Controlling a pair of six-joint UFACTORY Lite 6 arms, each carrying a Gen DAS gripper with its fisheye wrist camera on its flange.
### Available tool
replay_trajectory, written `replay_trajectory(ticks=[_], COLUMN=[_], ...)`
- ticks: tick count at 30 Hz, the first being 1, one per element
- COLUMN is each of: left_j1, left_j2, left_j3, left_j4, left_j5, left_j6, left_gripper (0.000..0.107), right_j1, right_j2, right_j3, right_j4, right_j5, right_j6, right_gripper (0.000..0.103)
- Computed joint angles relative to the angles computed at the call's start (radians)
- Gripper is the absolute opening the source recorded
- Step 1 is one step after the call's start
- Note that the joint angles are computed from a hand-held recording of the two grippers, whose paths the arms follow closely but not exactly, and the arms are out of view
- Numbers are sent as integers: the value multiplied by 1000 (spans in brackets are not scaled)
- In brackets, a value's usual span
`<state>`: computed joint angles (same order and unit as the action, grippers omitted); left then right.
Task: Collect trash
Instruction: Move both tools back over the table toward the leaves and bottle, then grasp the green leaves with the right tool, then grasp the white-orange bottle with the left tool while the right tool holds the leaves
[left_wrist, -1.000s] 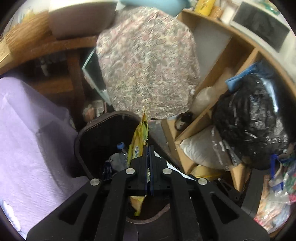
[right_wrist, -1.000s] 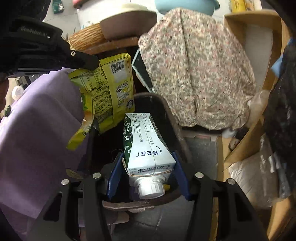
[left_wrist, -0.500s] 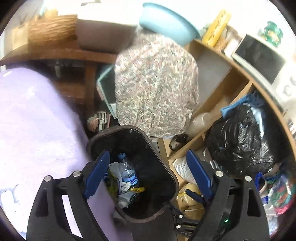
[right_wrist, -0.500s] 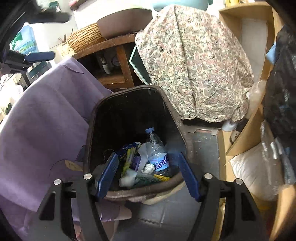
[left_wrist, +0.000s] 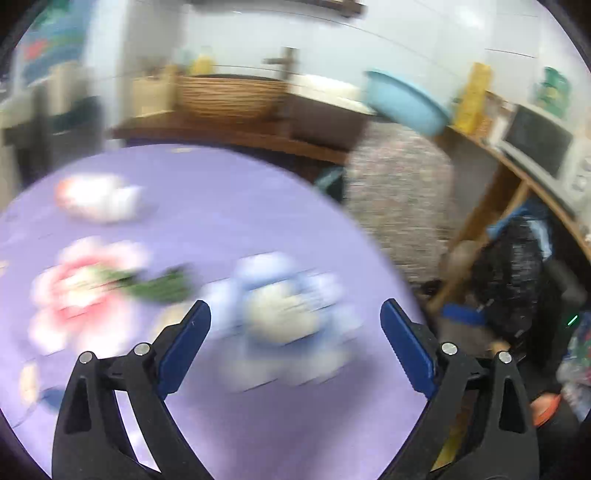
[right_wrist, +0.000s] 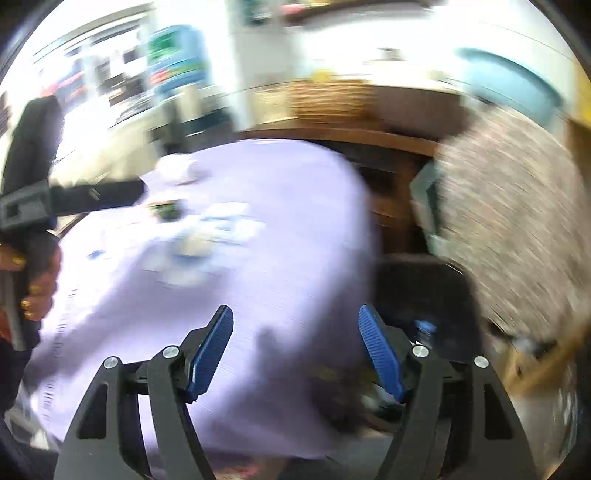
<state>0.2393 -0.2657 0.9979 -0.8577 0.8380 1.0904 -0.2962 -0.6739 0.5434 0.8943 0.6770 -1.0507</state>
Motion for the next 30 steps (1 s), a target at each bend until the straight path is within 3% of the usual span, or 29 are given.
replay_trajectory(ticks=[2,6,10,14,17,20,22,25,30], left_j1=[186,523,741,833,829,774,712,607,391], left_j2=[-19,29,162,296,373,399,407,429,487], left_j3=[-20,-8,68,173,243,277,297,339,420], left_j4=[-19,-81,-92,-78,-60,-57,-70,-81,-71], left_j5=[37,119,160,211,214,192,152,96,-94], left_j6=[135,382,538,552,528,490,464,438,334], left_gripper=[92,94,95,95,95,95,95,95,95], right_j1=[209,555,704,753,754,746,754,755,694], right_j2=[98,390,726,1039,1175,1223,1199,1136,949], right_j3=[90,344,695,1036,1189,1232,1182,1101,900], right_j4=[-39,-285,-522,-710,-724,-692,-694,-643,-462], right_j5=[-74,-250,-222,-161,-113,-86,-119,-138,-194], right_j6=[63,400,630,790,822,798,778,709,573], right_gripper=[70,70,70,68,57,42,25,13,11])
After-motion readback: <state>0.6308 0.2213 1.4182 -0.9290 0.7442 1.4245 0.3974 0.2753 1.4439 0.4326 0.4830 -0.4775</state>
